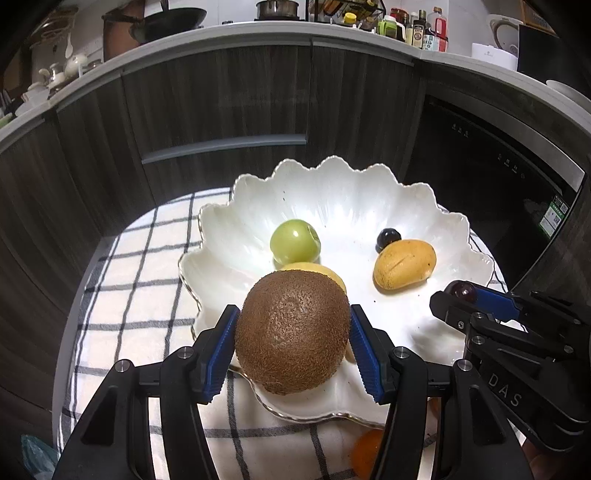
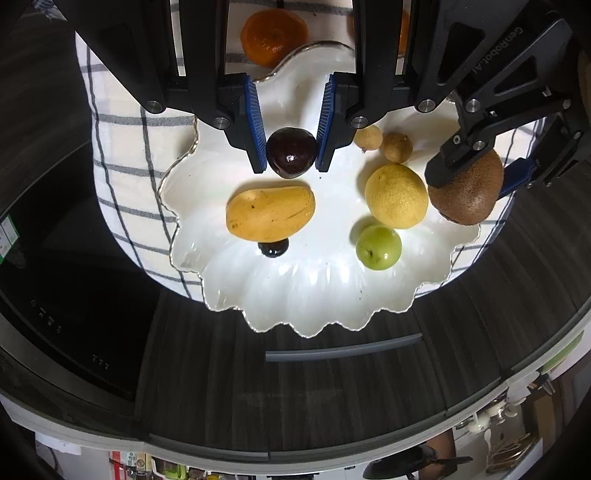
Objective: Organize fruits
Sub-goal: 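Lower the kiwi and cherry into the bowl and open both tools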
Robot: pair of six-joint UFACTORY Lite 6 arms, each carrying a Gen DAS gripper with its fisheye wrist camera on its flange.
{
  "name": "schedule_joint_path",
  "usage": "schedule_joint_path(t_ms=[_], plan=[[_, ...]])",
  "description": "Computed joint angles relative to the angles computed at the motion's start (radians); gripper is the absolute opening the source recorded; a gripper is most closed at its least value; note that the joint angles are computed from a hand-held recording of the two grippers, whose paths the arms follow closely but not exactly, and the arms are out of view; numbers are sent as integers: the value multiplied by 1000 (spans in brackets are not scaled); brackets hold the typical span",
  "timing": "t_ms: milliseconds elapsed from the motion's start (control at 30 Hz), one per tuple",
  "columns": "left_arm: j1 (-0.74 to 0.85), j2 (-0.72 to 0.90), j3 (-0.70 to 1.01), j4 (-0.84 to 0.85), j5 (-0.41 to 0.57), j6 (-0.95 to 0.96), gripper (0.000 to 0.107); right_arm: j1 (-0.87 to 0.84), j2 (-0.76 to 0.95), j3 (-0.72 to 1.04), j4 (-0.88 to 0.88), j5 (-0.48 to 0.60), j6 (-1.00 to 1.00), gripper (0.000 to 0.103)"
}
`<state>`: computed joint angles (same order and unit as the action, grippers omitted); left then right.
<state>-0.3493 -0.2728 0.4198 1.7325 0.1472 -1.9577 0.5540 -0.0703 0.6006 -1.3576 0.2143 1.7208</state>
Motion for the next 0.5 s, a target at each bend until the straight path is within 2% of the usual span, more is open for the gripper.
schedule_joint_path(t_ms=[100,133,200,233,300,400,467,500], plan=[[3,12,7,-136,-9,124,58,7,-12,-4,42,22,-40,29],[3,12,7,-164,-9,148,58,8,-17,-6,48,29,-46,32],[-11,-3,-1,-166,10,149,62,15,-29,-13,39,53,-32,47],[-27,-18,-5,-179,36,160,66,20,-35,-19,25,69,-13,58],[-56,-45,-8,-234,91,205,82,25,-56,-33,8,95,15,62],[-67,-79,-8,-318,125,291,84,18,-79,-42,42,116,-6,66],[-79,-112,-17,-371,148,343,86,25,-108,-58,44,146,12,79],[-87,-131,-24,-385,161,354,90,31,-122,-66,41,162,21,80]])
